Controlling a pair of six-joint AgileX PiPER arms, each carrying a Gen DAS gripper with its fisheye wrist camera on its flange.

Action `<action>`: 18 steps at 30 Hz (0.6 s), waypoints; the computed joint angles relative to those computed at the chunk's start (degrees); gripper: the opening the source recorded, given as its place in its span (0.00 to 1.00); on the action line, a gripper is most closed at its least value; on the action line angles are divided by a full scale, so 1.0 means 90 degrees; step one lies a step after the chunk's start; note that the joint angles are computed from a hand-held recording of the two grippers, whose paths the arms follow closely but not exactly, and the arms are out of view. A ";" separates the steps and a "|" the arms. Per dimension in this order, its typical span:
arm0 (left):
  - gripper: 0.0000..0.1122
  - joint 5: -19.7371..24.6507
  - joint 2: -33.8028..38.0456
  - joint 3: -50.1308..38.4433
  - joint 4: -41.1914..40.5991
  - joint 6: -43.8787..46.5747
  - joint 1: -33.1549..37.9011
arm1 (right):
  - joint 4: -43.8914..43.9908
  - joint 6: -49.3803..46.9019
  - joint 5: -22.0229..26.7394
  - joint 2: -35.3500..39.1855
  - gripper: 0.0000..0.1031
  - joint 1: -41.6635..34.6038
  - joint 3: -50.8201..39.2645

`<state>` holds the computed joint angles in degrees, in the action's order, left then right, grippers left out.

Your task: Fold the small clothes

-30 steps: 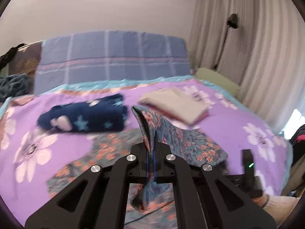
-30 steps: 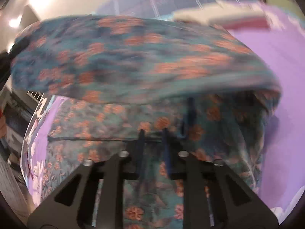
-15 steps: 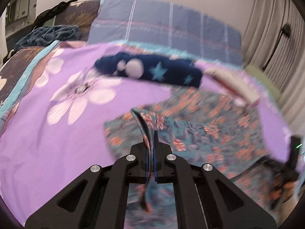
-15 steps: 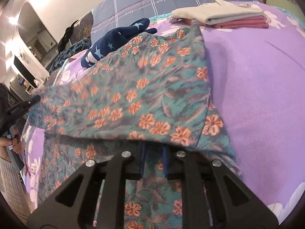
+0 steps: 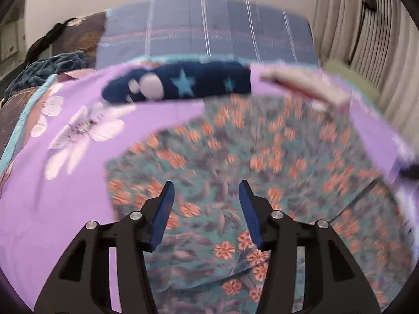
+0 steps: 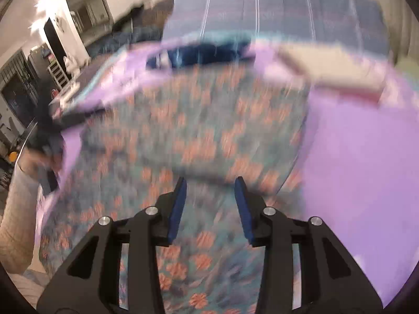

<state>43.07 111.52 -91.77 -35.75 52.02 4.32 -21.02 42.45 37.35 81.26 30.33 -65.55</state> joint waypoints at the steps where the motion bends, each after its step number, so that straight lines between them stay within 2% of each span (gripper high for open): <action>1: 0.47 -0.0071 0.0155 -0.0019 0.0316 -0.0278 -0.0134 | -0.0237 0.0241 0.0020 -0.0029 0.44 -0.0094 -0.0080; 3: 0.52 -0.0540 0.0343 0.0222 0.0556 -0.0406 -0.0334 | -0.0296 0.0348 0.0119 0.0210 0.45 -0.0763 -0.0566; 4: 0.53 -0.0591 0.0280 0.0292 0.0511 -0.0314 -0.0336 | -0.0001 0.0065 0.0196 0.0482 0.47 -0.1171 -0.0867; 7: 0.54 -0.0858 0.0195 0.0481 0.0624 -0.0358 -0.0403 | 0.1821 -0.1234 0.0401 0.1770 0.48 -0.2516 -0.1945; 10: 0.56 -0.1108 0.0110 0.0634 0.0921 -0.0539 -0.0519 | 0.3663 -0.2249 0.0390 0.2755 0.48 -0.3266 -0.2707; 11: 0.56 -0.1153 0.0098 0.0659 0.0952 -0.0557 -0.0534 | 0.4018 -0.2413 0.0374 0.3012 0.45 -0.3364 -0.2948; 12: 0.56 -0.1119 0.0114 0.0609 0.0975 -0.0593 -0.0533 | 0.4118 -0.2469 0.0514 0.3230 0.36 -0.3363 -0.3221; 13: 0.57 -0.1085 0.0119 0.0590 0.0954 -0.0590 -0.0520 | 0.3984 -0.2312 0.0806 0.3476 0.04 -0.3321 -0.3601; 14: 0.57 -0.1035 0.0122 0.0573 0.0888 -0.0550 -0.0489 | 0.3596 -0.1974 0.1121 0.3690 0.02 -0.3183 -0.3958; 15: 0.57 -0.1004 0.0120 0.0572 0.0816 -0.0502 -0.0467 | 0.2960 -0.1417 0.1180 0.3650 0.02 -0.3003 -0.4061; 18: 0.57 -0.1070 0.0105 0.0620 0.0840 -0.0515 -0.0495 | 0.1051 -0.0442 0.0873 0.3085 0.02 -0.2387 -0.3671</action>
